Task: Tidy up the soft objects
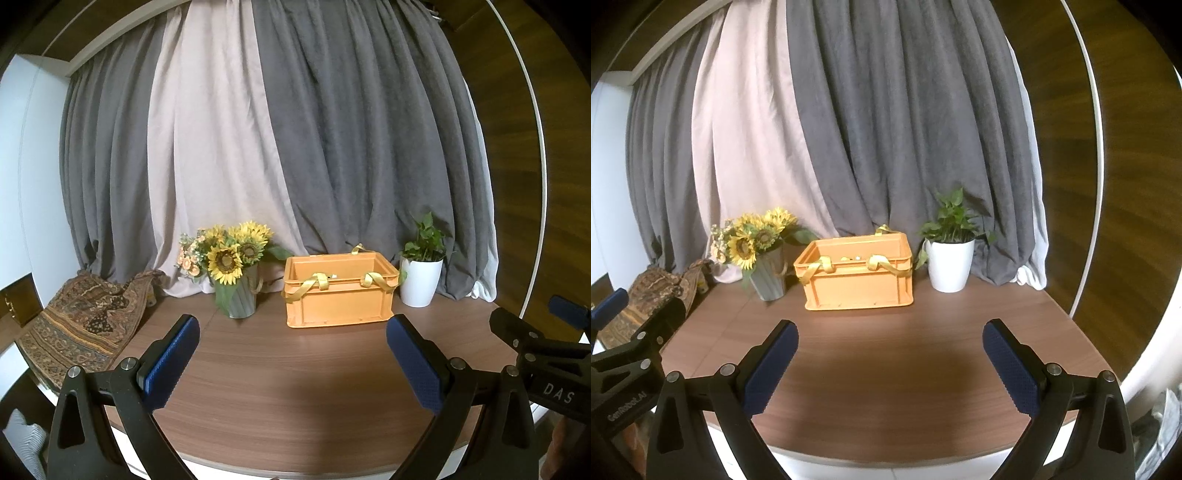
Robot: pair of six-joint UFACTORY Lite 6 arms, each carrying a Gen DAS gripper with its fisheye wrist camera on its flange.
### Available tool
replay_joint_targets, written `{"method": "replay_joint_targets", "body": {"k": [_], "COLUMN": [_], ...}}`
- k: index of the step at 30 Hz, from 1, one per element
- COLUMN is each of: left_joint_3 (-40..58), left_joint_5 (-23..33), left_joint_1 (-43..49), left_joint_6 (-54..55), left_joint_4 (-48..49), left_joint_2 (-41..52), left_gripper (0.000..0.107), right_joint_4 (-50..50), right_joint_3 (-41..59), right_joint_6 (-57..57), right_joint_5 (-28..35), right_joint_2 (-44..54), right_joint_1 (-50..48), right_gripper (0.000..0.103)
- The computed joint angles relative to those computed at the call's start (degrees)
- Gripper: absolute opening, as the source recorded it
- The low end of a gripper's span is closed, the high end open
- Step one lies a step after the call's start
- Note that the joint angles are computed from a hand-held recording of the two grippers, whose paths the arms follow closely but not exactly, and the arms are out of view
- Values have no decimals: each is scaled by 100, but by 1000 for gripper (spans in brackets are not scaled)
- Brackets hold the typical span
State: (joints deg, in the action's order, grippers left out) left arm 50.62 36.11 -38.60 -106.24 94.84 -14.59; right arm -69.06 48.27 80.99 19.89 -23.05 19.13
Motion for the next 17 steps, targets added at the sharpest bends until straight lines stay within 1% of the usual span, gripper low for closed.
{"method": "replay_joint_targets", "body": {"k": [6,12,17], "left_joint_3": [23,134,194], "left_joint_5": [90,-51,-56], "left_joint_1": [-44,66,60], "left_joint_6": [-51,-7,26], "left_joint_4": [56,1,-56], "left_joint_2": [41,180,249], "left_gripper": [103,103,103], "right_joint_4": [170,230,320], "right_joint_3": [43,68,87], "right_joint_6": [-174,-237,-345], "right_joint_5": [-30,-4,-45], "right_joint_2": [-16,0,24], "right_joint_1": [-62,-58,-114], "right_gripper": [102,102,102]}}
